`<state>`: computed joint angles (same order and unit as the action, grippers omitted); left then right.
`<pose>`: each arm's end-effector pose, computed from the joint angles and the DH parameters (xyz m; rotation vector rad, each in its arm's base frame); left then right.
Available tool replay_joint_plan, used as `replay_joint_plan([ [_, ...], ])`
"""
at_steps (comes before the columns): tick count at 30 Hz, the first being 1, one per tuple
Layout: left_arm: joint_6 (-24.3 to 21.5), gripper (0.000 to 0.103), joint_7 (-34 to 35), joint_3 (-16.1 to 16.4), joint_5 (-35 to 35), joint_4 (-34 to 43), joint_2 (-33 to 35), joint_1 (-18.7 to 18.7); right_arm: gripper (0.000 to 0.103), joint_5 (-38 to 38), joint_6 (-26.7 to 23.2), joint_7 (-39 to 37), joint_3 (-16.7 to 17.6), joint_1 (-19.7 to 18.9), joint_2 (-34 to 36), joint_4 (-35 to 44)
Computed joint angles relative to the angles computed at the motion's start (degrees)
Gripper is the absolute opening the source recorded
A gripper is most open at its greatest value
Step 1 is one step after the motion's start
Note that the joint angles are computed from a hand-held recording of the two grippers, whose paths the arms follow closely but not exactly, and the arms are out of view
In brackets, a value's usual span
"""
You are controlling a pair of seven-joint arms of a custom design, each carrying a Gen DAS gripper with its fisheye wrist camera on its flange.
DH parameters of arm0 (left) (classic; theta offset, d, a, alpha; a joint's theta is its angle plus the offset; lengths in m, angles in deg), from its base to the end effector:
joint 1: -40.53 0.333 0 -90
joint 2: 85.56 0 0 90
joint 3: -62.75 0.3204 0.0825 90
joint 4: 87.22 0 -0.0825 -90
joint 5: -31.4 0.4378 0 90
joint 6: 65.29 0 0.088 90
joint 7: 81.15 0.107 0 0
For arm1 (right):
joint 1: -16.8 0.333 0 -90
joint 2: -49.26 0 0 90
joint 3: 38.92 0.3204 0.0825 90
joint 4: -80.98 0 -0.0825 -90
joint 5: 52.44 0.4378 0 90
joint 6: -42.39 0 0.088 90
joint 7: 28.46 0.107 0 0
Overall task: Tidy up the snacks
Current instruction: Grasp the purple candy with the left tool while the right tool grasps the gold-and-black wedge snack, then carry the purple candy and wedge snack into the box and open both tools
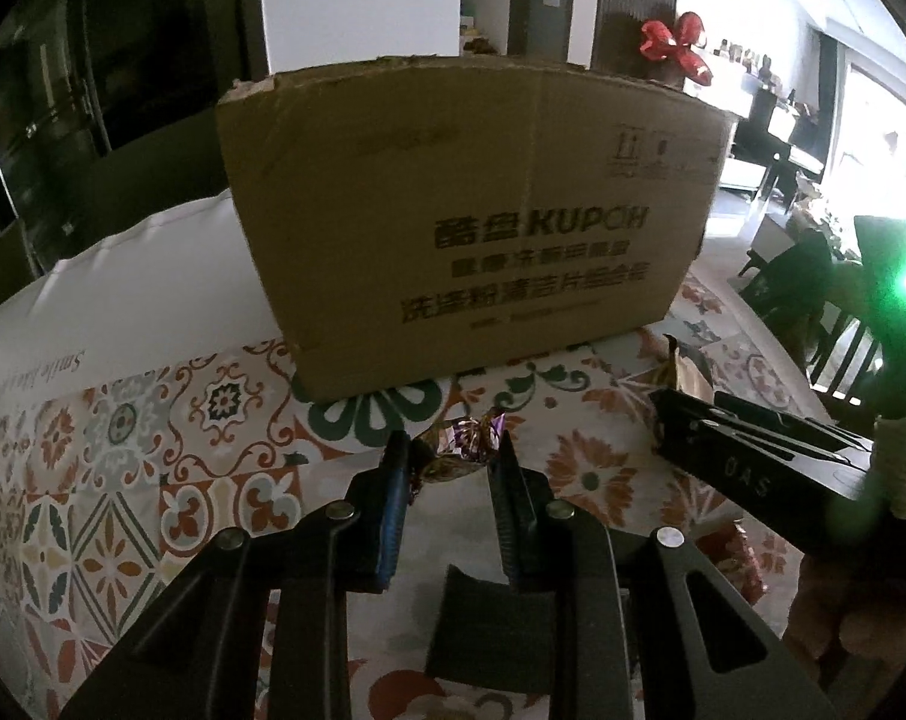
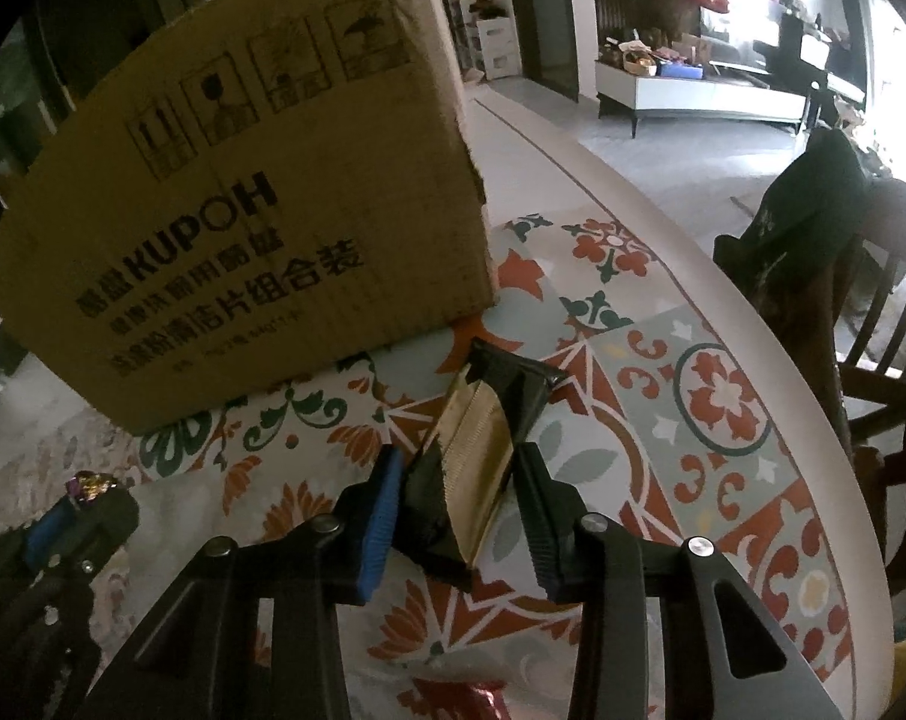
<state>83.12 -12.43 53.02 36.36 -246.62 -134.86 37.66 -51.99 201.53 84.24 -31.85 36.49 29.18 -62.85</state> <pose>0.3782 -0.0848 0.4977 -1.9171 1.7214 -0.6372 0.4562 0.2310 0.4500 -1.8715 1.7442 -0.3290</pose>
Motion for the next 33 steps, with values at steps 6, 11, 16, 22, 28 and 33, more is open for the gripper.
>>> replay_joint_plan([
  [6,-0.1,0.026,-0.5,-0.5,0.1,0.1,-1.1,-0.6,0.039,2.3,1.6,-3.3,-1.5,1.2,-3.6,-2.4],
  [11,-0.6,0.026,-1.1,-0.7,0.1,0.3,-2.9,-1.0,0.038,3.4,2.7,-4.8,-1.7,1.7,-7.1,-4.0],
  [16,-0.9,0.026,-1.4,-0.8,0.2,0.9,-4.6,-1.2,0.038,5.1,3.4,-7.1,-3.0,3.2,-10.5,-4.9],
  [22,-0.6,0.026,-2.1,-0.9,0.5,1.6,-6.4,-0.7,0.038,7.7,2.6,-10.5,-4.7,4.9,-12.9,-4.3],
  [28,-0.9,0.026,-1.9,-1.0,1.4,3.3,-7.4,0.0,0.038,8.9,3.1,-13.2,-4.8,5.2,-14.6,-3.6],
  [33,-0.1,0.026,-1.4,-1.3,2.8,5.2,-7.0,1.3,0.038,10.6,5.0,-16.0,-6.2,6.8,-14.4,-2.1],
])
